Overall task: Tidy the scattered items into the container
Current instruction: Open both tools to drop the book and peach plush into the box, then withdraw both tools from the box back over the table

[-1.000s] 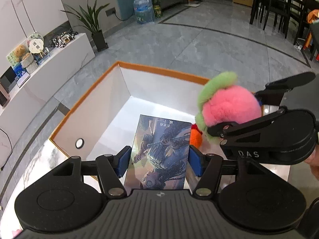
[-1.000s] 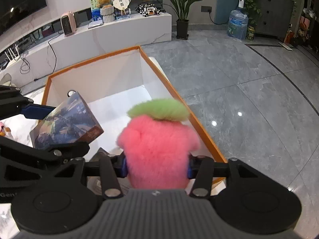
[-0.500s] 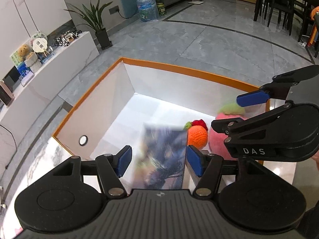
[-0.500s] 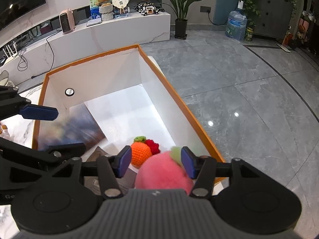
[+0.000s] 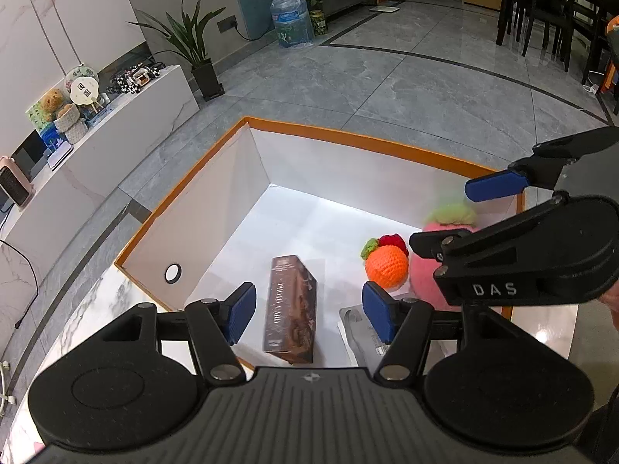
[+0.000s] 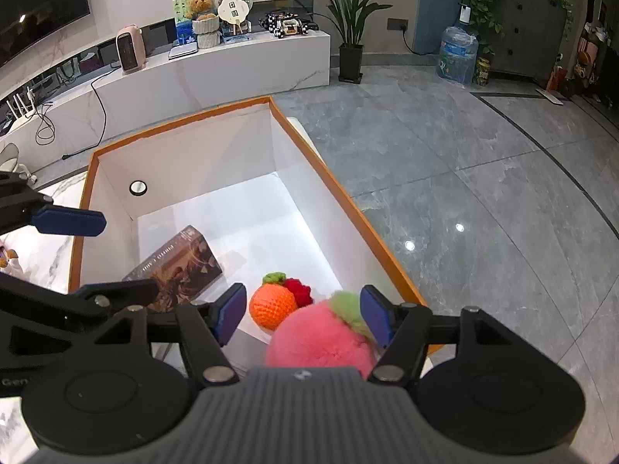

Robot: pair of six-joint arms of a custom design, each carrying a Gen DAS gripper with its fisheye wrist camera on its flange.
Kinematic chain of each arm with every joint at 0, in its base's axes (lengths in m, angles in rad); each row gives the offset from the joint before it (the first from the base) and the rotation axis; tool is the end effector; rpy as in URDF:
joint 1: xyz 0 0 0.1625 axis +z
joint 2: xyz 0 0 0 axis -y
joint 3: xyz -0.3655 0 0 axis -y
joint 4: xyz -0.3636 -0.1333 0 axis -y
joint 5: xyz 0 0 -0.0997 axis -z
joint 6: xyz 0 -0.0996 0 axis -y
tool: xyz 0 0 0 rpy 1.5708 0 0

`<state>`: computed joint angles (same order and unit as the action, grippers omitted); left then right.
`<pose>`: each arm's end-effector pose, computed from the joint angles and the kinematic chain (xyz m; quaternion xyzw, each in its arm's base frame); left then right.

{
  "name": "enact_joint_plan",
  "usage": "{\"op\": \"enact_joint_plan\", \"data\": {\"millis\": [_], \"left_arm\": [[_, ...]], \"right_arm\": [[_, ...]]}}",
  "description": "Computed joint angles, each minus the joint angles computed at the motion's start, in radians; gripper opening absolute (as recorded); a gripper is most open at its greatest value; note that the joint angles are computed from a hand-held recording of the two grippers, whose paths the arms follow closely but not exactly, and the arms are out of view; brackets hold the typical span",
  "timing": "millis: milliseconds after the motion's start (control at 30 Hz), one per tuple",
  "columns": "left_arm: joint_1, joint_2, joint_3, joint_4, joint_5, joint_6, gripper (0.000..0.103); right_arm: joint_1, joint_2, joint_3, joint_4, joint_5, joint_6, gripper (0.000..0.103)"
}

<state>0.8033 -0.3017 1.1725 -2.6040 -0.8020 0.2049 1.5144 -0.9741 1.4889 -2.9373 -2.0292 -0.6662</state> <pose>-0.3355 -0.6395 -0.0615 0.4048 0.8311 -0.1760 0.3382 0.0522 -0.6587 0.3020 0.1767 -0.8741 0.3032 0.3358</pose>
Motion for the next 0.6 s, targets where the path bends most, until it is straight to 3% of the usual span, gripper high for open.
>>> {"op": "enact_joint_plan", "data": {"millis": [600], "left_arm": [[0.002, -0.111, 0.132, -0.078, 0.043, -0.044, 0.072]], "right_arm": [[0.029, 0.004, 0.015, -0.028, -0.008, -0.018, 0.069]]}}
